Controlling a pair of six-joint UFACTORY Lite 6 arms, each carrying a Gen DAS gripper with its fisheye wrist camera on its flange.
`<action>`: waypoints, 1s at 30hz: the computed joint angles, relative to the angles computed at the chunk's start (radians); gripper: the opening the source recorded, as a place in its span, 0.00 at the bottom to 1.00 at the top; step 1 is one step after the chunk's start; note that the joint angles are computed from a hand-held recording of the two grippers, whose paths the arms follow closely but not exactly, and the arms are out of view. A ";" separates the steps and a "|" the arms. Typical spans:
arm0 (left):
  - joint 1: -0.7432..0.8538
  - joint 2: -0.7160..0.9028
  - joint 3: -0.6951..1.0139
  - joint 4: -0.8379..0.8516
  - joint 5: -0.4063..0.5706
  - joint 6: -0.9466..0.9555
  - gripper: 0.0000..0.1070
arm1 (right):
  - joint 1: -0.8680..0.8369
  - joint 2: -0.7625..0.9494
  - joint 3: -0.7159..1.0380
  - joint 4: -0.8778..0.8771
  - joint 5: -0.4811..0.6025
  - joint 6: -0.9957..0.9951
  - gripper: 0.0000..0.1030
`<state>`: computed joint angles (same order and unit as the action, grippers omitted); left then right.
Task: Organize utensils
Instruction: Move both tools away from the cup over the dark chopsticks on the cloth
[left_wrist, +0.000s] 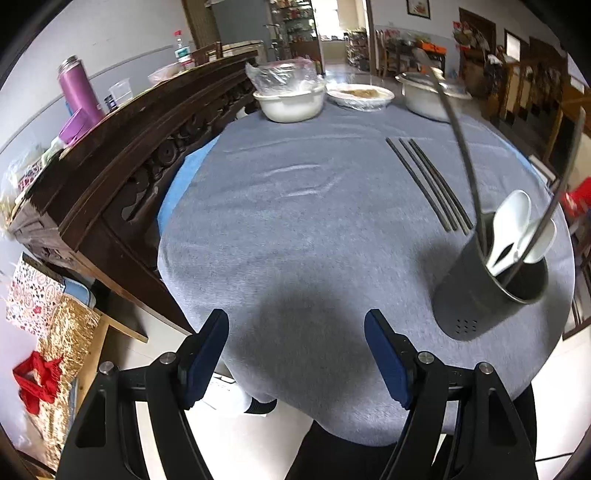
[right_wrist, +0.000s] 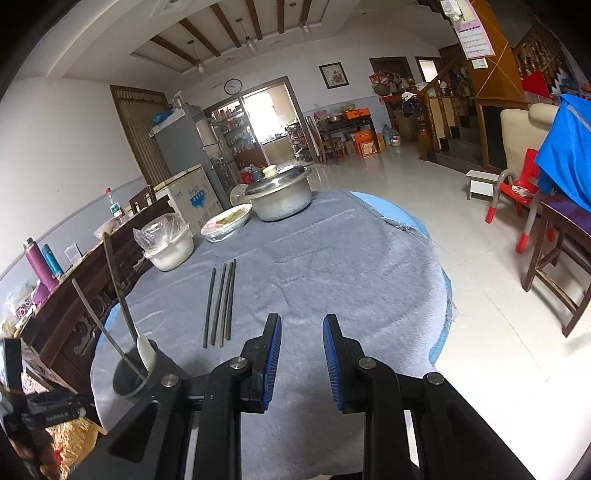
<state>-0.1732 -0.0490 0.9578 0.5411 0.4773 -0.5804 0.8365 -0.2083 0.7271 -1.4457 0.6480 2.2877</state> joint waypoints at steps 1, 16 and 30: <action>-0.015 0.006 0.011 0.009 0.017 -0.009 0.71 | -0.002 -0.012 -0.014 -0.003 -0.006 0.001 0.25; -0.118 0.146 0.207 -0.031 0.238 -0.155 0.71 | -0.155 -0.125 -0.145 -0.169 -0.281 0.031 0.25; -0.126 0.194 0.260 0.009 0.365 -0.262 0.71 | -0.253 -0.394 -0.273 0.084 -0.342 -0.320 0.25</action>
<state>-0.2988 0.1445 1.2180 0.5500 0.8425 -0.8420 0.5839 -0.6019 0.4539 -1.3617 0.3063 1.9677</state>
